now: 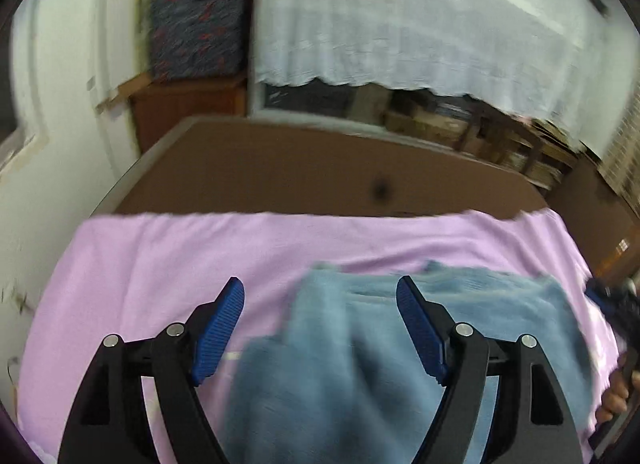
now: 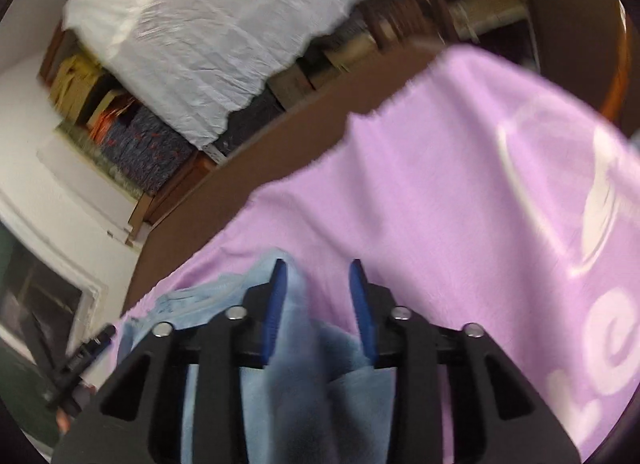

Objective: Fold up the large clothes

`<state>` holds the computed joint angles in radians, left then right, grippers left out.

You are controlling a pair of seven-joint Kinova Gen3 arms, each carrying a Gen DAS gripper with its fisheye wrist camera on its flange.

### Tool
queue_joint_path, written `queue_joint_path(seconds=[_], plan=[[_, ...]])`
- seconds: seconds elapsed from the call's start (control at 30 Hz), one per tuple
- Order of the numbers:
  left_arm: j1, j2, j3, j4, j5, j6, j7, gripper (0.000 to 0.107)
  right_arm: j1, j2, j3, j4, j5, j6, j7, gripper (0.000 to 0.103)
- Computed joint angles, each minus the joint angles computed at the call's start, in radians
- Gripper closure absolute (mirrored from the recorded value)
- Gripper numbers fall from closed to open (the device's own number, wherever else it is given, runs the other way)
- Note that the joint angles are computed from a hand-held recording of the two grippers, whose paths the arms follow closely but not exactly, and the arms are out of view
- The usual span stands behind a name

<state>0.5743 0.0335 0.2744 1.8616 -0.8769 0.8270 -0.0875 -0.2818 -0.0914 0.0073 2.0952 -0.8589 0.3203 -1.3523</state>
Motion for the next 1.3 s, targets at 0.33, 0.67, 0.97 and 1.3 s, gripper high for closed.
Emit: queue_joint_path(seconds=[0.33, 0.67, 0.97, 1.3], plan=[[0.218, 0.141, 0.031, -0.15, -0.023, 0.223, -0.118, 0.015, -0.189, -0.101, -0.051, -0.049, 0.122, 0.079, -0.003, 0.073], [0.306, 0.174, -0.056, -0.008, -0.04, 0.154, 0.042, 0.008, -0.207, -0.068, -0.022, 0.053, 0.084, 0.135, 0.009, 0.087], [0.267, 0.087, 0.003, -0.026, 0.056, 0.161, 0.014, 0.008, -0.123, -0.166, -0.075, 0.127, 0.061, 0.11, -0.023, 0.097], [0.337, 0.175, 0.025, -0.023, -0.034, 0.187, 0.089, 0.008, -0.345, -0.255, 0.05, 0.186, 0.058, 0.099, -0.037, 0.094]])
